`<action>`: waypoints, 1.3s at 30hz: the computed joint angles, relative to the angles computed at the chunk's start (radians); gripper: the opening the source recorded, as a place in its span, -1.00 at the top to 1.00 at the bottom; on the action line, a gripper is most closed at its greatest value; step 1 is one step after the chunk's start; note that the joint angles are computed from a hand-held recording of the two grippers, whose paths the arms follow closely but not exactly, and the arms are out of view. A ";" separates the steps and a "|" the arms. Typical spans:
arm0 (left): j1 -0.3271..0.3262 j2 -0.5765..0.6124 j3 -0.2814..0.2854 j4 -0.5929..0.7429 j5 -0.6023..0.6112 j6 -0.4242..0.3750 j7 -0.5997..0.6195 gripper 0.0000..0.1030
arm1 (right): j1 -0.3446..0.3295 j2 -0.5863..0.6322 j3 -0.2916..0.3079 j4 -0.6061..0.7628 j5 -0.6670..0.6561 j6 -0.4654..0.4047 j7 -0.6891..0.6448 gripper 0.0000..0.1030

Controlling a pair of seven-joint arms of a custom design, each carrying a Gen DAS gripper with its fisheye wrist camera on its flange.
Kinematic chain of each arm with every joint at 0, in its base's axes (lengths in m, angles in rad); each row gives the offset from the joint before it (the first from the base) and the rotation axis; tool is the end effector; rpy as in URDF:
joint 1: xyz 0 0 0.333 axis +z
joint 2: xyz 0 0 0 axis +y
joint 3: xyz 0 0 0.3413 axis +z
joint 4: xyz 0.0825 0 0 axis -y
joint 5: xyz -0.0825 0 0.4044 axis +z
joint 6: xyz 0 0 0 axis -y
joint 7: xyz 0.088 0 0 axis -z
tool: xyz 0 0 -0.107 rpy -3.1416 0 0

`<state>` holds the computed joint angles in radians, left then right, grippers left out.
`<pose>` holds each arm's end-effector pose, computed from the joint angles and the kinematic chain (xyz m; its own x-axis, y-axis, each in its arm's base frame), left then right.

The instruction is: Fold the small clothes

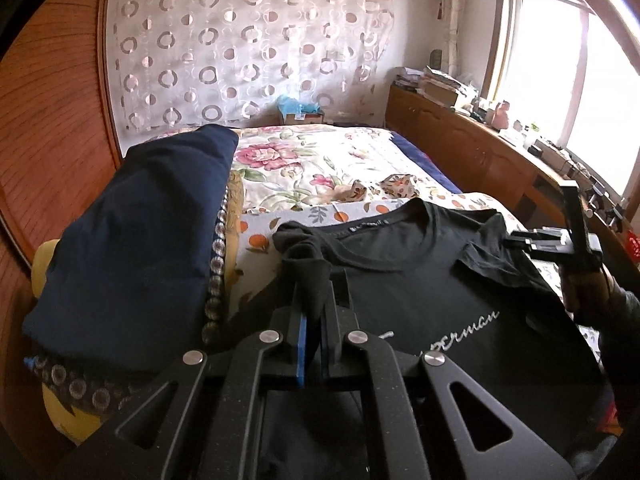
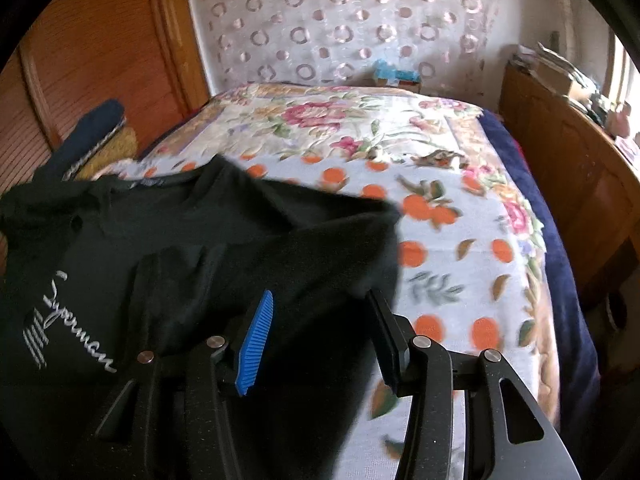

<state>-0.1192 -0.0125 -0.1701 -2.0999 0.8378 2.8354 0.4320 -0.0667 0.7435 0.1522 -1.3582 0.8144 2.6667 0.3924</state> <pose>0.5635 -0.2082 0.5137 0.0916 -0.9912 0.0960 -0.6395 -0.1324 -0.7573 0.8093 0.0142 0.3460 0.5476 -0.8351 -0.0529 -0.5902 -0.3407 -0.7318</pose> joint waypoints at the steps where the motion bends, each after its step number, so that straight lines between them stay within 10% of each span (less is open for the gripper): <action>1: -0.001 -0.006 -0.002 -0.006 0.004 -0.003 -0.007 0.89 | 0.009 0.008 -0.013 0.013 -0.008 0.017 0.018 0.03; 12: 0.003 -0.042 -0.012 -0.051 0.035 -0.008 -0.062 0.89 | 0.021 0.203 -0.039 0.347 -0.175 -0.148 0.213 0.04; 14: 0.002 -0.048 -0.015 -0.058 0.048 -0.006 -0.075 0.89 | 0.024 0.213 -0.030 0.360 -0.186 -0.145 0.200 0.23; 16: 0.002 -0.057 -0.021 -0.069 0.072 -0.004 -0.104 0.89 | 0.025 0.212 -0.020 0.365 -0.197 -0.168 0.180 0.88; 28: 0.027 -0.198 -0.079 -0.203 0.290 -0.016 -0.348 0.90 | -0.301 -0.217 0.260 -0.265 0.453 -0.067 -0.543 0.89; 39: 0.036 -0.303 -0.117 -0.327 0.398 -0.018 -0.534 0.90 | -0.340 -0.385 0.171 -0.541 0.768 -0.180 -0.829 0.89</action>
<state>-0.0829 -0.3159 -0.2871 -2.4272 1.2358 2.8174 -0.1022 -0.4063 0.3580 0.3230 -1.8991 1.5823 2.4863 -0.4362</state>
